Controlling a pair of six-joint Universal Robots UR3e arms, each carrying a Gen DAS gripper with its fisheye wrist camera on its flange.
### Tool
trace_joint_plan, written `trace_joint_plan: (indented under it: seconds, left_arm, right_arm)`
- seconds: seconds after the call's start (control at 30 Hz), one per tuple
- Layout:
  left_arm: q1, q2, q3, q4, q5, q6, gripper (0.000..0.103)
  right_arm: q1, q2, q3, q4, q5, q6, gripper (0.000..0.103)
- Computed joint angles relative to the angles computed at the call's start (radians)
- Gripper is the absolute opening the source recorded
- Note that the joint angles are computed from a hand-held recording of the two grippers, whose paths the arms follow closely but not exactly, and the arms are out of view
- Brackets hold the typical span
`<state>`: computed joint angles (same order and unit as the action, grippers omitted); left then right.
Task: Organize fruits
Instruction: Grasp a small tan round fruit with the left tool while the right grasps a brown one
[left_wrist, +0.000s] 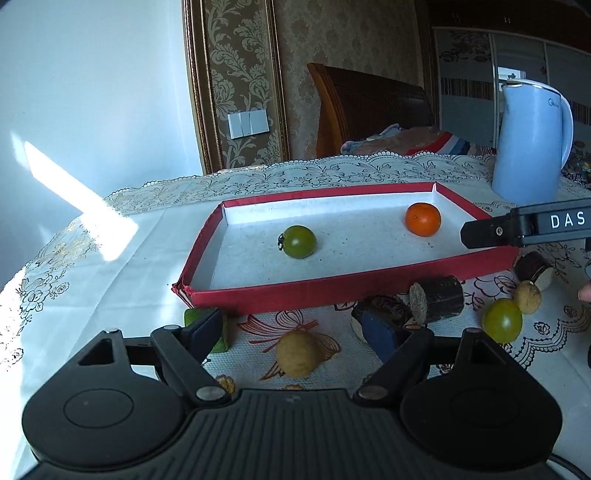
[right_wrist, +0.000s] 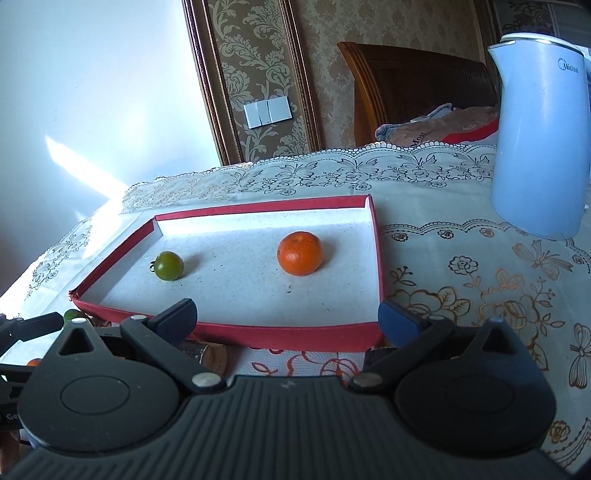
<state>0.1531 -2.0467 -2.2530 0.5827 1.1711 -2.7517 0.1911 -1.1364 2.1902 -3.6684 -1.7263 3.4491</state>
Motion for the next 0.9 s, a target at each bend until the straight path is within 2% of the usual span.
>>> trace_joint_plan:
  seconds: [0.1,0.13,0.2,0.3,0.37,0.4,0.53,0.7,0.77,0.9]
  left_arm:
    - [-0.02,-0.011,0.015,-0.02,0.019,0.026,0.074]
    - [-0.033,-0.021,0.019,-0.008,0.04,0.029,0.066]
    - [-0.045,-0.025,0.033,-0.03,0.064,0.035,0.058]
    - [-0.042,-0.013,0.067,-0.127,0.063,0.032,0.045]
    - [-0.032,-0.012,0.073,-0.142,0.049,0.023,0.041]
    - [-0.032,-0.013,0.074,-0.143,0.053,0.018,0.033]
    - [-0.03,-0.011,0.073,-0.147,0.049,0.015,0.027]
    - [-0.035,-0.011,0.07,-0.138,0.058,0.013,0.027]
    - [-0.034,-0.009,0.071,-0.143,0.055,0.011,0.027]
    - [-0.038,-0.01,0.073,-0.143,0.06,0.012,0.027]
  right_arm:
    - [0.007,0.003,-0.003,-0.003,-0.004,-0.009,0.103]
    - [0.013,0.005,-0.006,-0.002,-0.013,-0.013,0.103]
    - [0.02,0.002,-0.005,0.008,-0.022,-0.027,0.103]
    - [0.023,-0.009,0.028,-0.016,-0.021,-0.048,0.103]
    - [0.029,-0.014,0.048,-0.038,-0.03,-0.06,0.103]
    - [0.033,-0.012,0.057,-0.054,-0.039,-0.066,0.103]
    - [0.038,-0.015,0.119,-0.143,-0.077,-0.059,0.103]
    - [-0.013,-0.053,0.248,-0.233,-0.086,-0.028,0.103]
    - [-0.028,-0.068,0.296,-0.253,-0.075,-0.049,0.103]
    - [0.023,-0.04,0.315,-0.288,-0.146,-0.108,0.103]
